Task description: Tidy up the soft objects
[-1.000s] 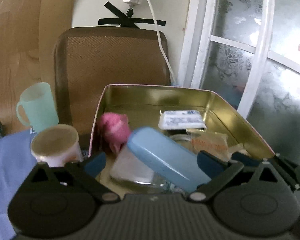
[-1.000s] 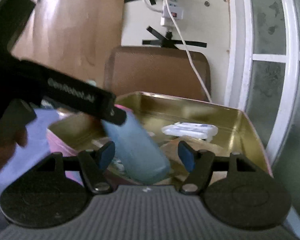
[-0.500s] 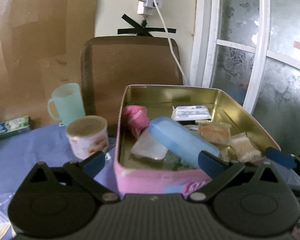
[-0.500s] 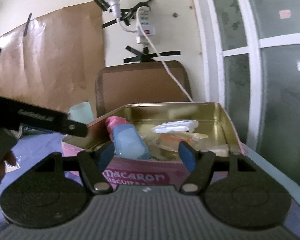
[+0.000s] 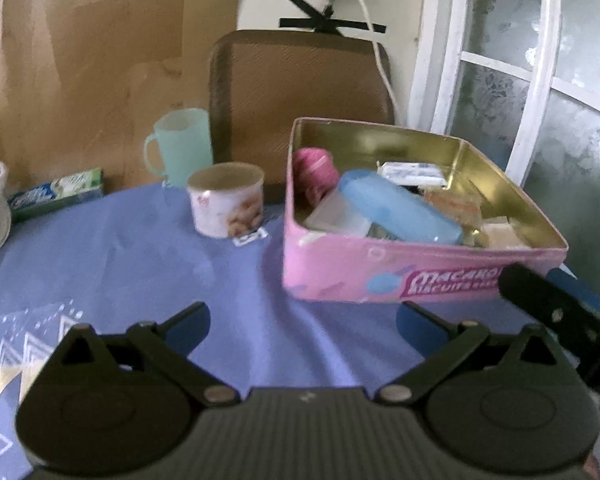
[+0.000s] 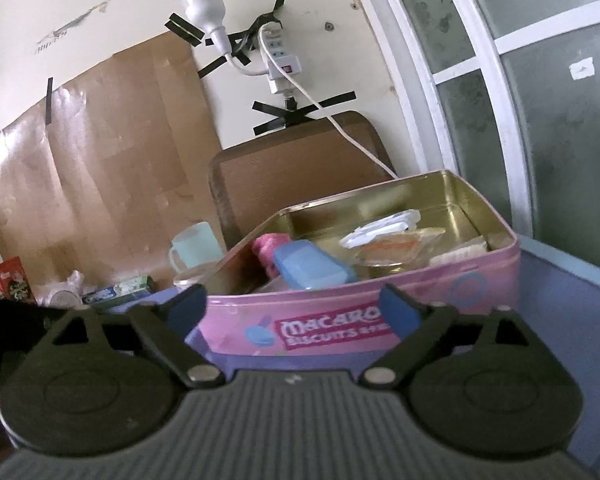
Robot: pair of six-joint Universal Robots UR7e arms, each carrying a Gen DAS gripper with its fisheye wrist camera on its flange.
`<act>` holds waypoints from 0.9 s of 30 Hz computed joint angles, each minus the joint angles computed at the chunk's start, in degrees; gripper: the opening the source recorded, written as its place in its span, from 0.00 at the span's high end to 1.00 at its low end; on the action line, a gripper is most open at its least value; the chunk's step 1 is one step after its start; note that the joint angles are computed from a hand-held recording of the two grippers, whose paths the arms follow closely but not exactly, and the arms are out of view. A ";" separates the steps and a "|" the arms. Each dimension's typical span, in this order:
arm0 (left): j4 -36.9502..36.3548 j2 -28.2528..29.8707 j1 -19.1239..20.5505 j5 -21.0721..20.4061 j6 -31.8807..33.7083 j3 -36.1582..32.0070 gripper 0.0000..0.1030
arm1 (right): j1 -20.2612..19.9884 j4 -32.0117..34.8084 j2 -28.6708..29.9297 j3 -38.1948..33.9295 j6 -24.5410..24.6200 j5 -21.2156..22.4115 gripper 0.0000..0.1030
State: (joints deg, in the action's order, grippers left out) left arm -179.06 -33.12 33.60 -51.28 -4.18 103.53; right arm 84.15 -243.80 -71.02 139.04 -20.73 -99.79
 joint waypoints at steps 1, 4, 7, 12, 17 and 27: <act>0.15 -0.32 0.01 0.28 -0.58 0.49 0.00 | 0.47 0.51 0.03 -0.13 0.66 -0.55 0.00; -0.36 -1.04 0.04 1.25 -1.86 1.96 0.00 | 1.31 2.40 -0.11 -0.36 2.80 -1.28 0.00; -1.89 -0.99 -0.45 4.15 -1.49 3.34 0.00 | 1.90 3.24 0.18 -0.51 4.15 -1.72 0.00; -2.28 -1.55 -0.83 5.56 -1.01 5.42 0.00 | 3.25 2.69 1.24 -0.69 4.18 -2.84 0.00; -2.68 -2.15 -0.99 5.72 -1.13 6.93 0.00 | 4.40 2.37 2.27 -0.74 4.10 -3.79 0.00; -3.26 -2.03 -1.05 8.92 -0.60 8.37 0.00 | 6.20 1.73 4.33 -1.63 5.51 -7.46 0.00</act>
